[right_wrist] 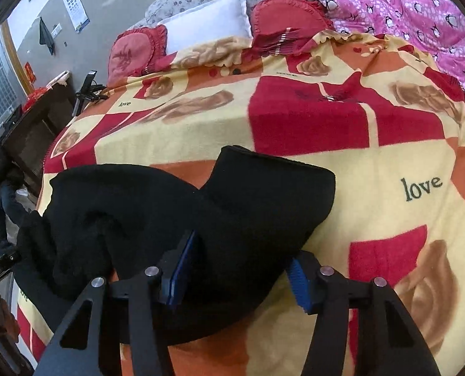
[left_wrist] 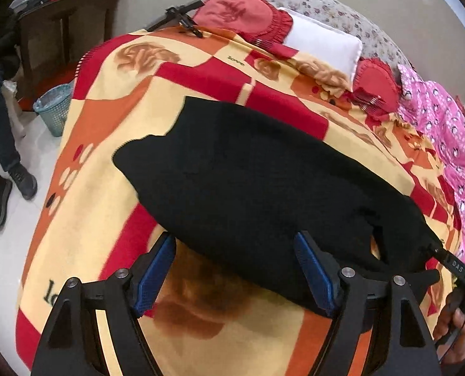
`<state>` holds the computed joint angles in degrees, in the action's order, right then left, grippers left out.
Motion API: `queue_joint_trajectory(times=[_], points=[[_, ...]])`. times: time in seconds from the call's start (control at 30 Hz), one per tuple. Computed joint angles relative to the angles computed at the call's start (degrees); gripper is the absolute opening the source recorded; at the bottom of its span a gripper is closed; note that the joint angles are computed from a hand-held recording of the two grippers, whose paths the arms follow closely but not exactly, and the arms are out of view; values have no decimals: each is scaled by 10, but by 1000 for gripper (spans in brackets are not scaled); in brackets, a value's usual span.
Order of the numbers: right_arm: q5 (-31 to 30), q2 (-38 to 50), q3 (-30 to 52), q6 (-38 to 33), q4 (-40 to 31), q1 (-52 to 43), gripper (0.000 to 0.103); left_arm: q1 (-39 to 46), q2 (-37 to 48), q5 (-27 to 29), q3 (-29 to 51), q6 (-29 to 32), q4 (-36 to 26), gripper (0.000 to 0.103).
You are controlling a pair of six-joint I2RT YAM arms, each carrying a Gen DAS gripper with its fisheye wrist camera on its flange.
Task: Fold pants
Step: 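Move both grippers over the black knit garment, fingers open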
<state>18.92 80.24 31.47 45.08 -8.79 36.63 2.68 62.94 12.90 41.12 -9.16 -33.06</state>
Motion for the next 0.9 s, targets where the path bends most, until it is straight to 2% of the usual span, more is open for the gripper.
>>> queue_joint_trajectory(times=[0.13, 0.4, 0.53, 0.67, 0.9], points=[[-22, -23, -22, 25, 10, -14, 69, -9, -17, -22, -7, -2, 8, 77], [24, -61, -24, 62, -41, 41, 75, -66, -100, -70, -63, -16, 20, 77], [51, -63, -12, 67, -65, 67, 76, -63, -121, -71, -70, -4, 14, 77], [49, -62, -9, 72, -67, 71, 78, -27, -133, -42, -69, 26, 0, 77], [45, -46, -2, 77, -67, 74, 79, -17, -131, -39, -63, 38, -6, 77]])
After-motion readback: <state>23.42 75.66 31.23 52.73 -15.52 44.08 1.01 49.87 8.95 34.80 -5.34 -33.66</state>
